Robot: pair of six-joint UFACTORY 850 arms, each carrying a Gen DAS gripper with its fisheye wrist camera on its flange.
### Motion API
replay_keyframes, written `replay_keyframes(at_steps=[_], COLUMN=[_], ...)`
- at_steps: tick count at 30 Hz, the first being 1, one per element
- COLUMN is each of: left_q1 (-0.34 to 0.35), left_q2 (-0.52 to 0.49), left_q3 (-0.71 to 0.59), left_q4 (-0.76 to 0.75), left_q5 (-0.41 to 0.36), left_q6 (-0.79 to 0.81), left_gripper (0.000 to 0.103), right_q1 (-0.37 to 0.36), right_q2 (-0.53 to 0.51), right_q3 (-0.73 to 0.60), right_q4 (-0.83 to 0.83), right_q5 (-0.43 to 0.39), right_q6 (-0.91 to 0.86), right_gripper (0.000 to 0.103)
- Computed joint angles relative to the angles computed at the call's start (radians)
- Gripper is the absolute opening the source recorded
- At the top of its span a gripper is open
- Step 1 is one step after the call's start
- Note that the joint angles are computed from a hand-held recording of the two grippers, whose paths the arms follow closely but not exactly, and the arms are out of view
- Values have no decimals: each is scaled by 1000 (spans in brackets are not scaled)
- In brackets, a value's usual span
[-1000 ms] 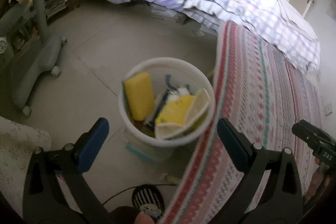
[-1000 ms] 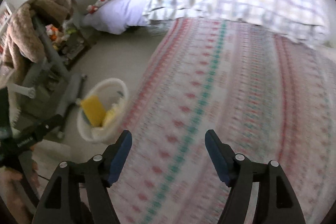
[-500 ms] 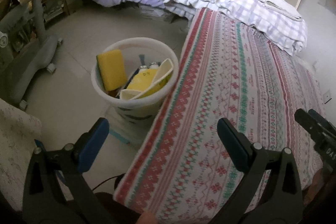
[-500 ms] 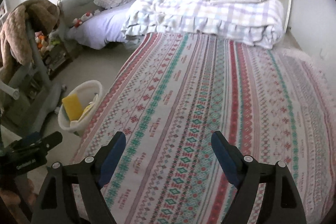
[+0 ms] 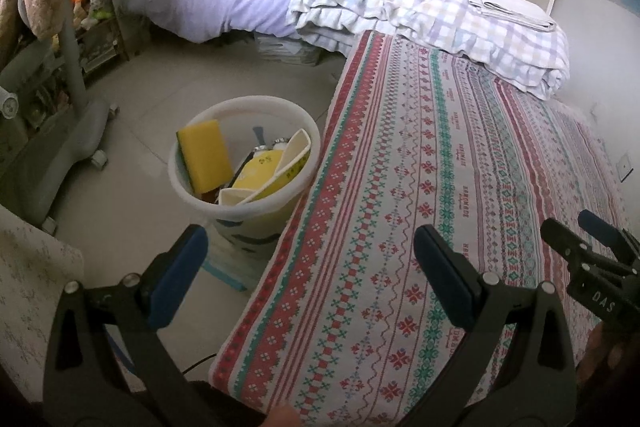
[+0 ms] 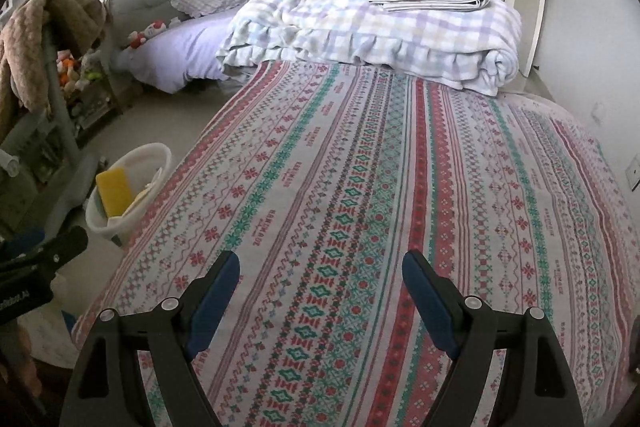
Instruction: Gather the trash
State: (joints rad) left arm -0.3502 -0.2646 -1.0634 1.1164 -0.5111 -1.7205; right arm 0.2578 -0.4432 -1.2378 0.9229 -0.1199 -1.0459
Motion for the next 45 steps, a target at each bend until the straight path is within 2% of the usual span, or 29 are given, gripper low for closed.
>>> replay_keyframes(at_steps=[4, 20, 45], left_q1=[-1, -6, -7], left_q2=[0, -3, -7], left_q3=[0, 0, 2], left_q4=[-9, -22, -28], left_q5=[0, 12, 19], left_q6=[13, 4, 3], left_gripper=[102, 102, 102], right_q1=[1, 7, 5], right_q2=[4, 0, 8], right_q3=[6, 1, 6], right_q4=[26, -44, 44], right_q5=[-6, -24, -29], right_q6=[-24, 53, -30], right_gripper=[85, 85, 85])
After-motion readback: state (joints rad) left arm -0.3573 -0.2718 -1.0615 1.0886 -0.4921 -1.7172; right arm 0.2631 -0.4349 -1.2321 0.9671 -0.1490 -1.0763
